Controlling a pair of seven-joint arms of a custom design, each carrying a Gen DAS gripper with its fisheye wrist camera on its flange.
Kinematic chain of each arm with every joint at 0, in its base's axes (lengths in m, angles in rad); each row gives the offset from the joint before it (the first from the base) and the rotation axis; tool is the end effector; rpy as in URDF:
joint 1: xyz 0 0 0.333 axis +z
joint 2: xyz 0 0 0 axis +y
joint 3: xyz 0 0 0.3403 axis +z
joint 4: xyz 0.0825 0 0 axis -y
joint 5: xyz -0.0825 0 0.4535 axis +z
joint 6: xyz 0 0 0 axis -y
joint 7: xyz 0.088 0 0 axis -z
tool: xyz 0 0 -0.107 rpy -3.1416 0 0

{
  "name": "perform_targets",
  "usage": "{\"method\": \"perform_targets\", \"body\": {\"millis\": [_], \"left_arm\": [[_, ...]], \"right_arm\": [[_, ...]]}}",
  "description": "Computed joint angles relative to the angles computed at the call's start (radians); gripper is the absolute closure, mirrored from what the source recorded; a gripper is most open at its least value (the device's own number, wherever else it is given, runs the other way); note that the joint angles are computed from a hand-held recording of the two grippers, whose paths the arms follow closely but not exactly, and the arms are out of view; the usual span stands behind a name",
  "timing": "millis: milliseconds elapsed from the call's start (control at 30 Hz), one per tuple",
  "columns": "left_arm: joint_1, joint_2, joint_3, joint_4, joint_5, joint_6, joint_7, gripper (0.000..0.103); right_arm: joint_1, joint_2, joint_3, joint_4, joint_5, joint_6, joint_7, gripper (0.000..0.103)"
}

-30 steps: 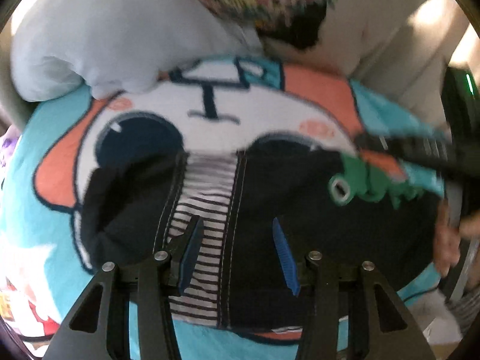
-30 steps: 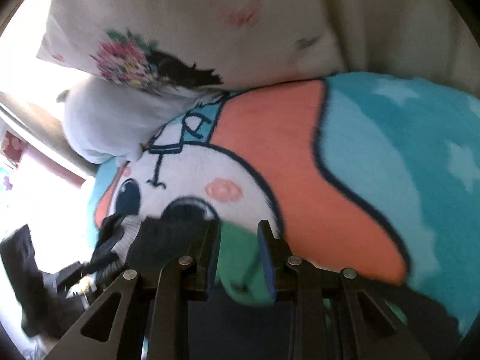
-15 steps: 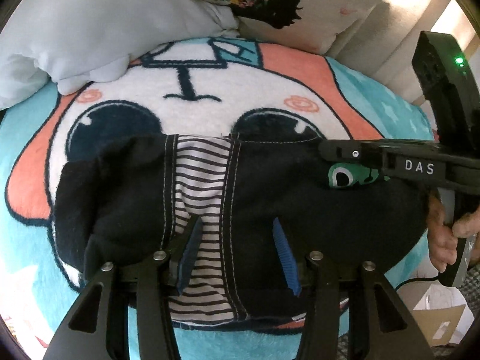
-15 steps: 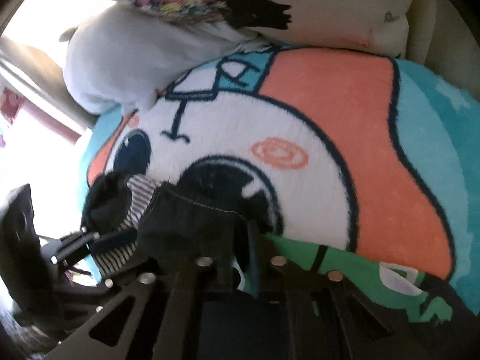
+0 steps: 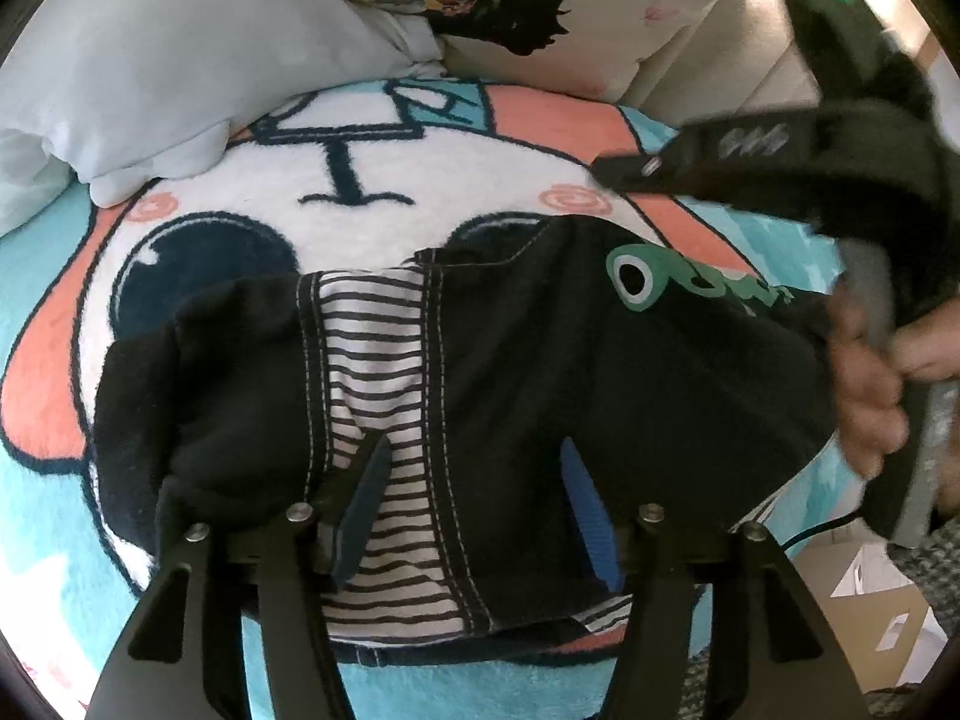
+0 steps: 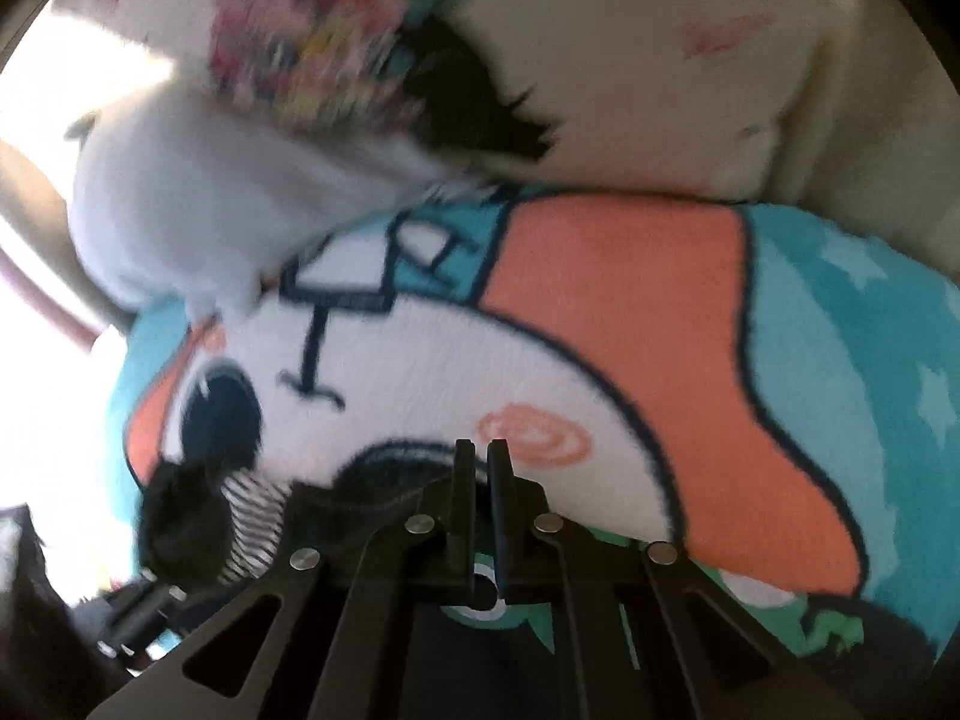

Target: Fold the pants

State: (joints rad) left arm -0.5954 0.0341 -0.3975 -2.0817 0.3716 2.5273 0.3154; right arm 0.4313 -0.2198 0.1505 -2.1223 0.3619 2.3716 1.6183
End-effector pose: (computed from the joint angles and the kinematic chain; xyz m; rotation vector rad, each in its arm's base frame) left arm 0.3519 -0.5434 0.4440 -2.0907 2.0793 -0.7114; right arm 0.4876 0.3317 0.5568 -2.1236 1.5054 0.0458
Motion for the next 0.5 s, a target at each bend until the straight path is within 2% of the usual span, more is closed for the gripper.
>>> {"method": "perform_targets", "body": {"millis": [100, 167, 267, 367, 433, 500], "left_arm": [[0.001, -0.003, 0.001, -0.009, 0.001, 0.022, 0.003, 0.042], [0.002, -0.006, 0.002, -0.018, 0.008, 0.041, -0.003, 0.040], [-0.001, -0.006, 0.000, -0.022, 0.037, 0.049, -0.016, 0.038], [-0.007, 0.001, -0.002, -0.014, 0.081, 0.039, -0.040, 0.035], [-0.010, 0.009, -0.002, -0.003, 0.095, 0.025, -0.047, 0.034], [-0.012, 0.012, -0.001, 0.003, 0.096, 0.015, -0.053, 0.034]], "right_arm": [[-0.015, -0.057, 0.010, -0.026, -0.036, 0.028, 0.066, 0.098], [-0.001, -0.079, 0.000, -0.039, 0.004, 0.009, 0.063, 0.098], [0.013, -0.070, 0.004, -0.045, 0.025, -0.052, 0.055, 0.098], [0.014, -0.029, 0.013, -0.051, 0.017, -0.066, 0.088, 0.097], [0.018, -0.027, -0.003, -0.073, 0.083, -0.015, 0.084, 0.098], [0.013, -0.025, -0.016, -0.054, 0.105, -0.063, 0.092, 0.097]]}}
